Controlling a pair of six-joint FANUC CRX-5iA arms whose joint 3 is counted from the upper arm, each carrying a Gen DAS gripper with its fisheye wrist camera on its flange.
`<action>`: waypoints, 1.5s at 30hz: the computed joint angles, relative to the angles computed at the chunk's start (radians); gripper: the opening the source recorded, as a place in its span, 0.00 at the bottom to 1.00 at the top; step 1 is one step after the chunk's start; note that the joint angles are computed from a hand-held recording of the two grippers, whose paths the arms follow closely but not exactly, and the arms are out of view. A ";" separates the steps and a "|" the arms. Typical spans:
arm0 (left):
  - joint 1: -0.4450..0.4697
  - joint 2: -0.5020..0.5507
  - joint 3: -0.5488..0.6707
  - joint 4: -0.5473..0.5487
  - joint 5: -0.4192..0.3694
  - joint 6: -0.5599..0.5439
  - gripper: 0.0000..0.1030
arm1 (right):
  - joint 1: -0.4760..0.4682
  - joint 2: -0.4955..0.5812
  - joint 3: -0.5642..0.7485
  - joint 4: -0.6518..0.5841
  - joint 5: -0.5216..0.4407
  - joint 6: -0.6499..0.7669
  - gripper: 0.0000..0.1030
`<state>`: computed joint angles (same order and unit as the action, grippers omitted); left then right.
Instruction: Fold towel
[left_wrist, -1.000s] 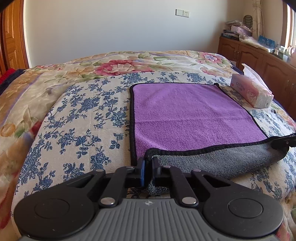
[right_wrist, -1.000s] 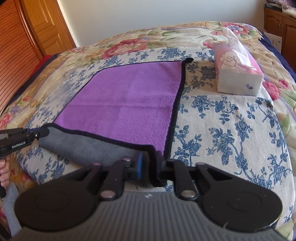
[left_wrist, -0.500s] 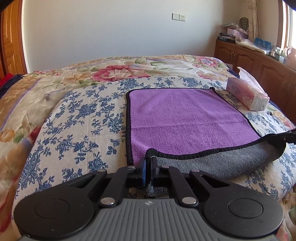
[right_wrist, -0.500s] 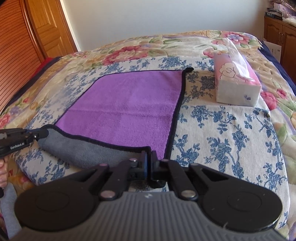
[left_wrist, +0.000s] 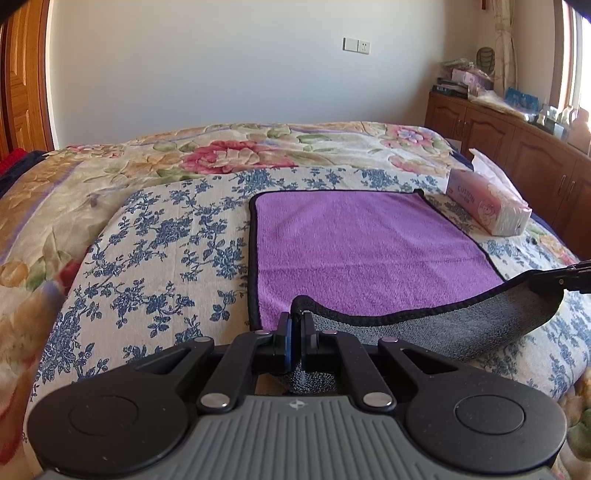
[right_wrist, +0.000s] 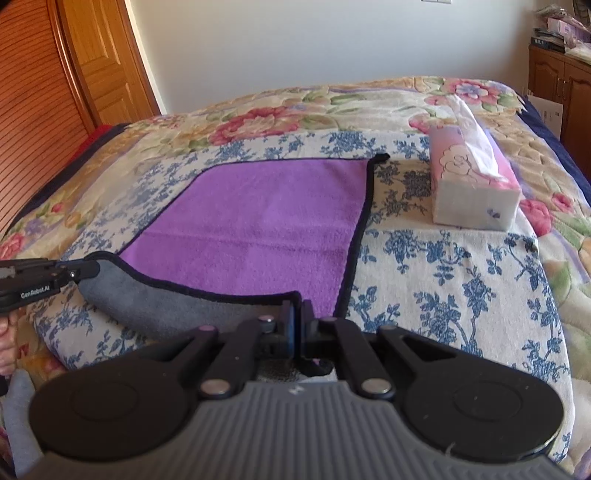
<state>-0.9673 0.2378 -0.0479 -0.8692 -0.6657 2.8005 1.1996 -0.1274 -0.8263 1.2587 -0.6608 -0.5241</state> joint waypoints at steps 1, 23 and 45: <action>-0.001 -0.001 0.000 -0.006 0.001 0.006 0.05 | -0.005 -0.001 -0.003 0.017 0.003 -0.010 0.04; 0.002 0.006 0.014 -0.051 0.025 0.034 0.05 | -0.081 0.003 -0.024 0.202 0.035 -0.073 0.04; -0.001 0.025 0.058 -0.095 0.031 0.031 0.05 | -0.183 0.013 -0.019 0.344 0.088 -0.087 0.03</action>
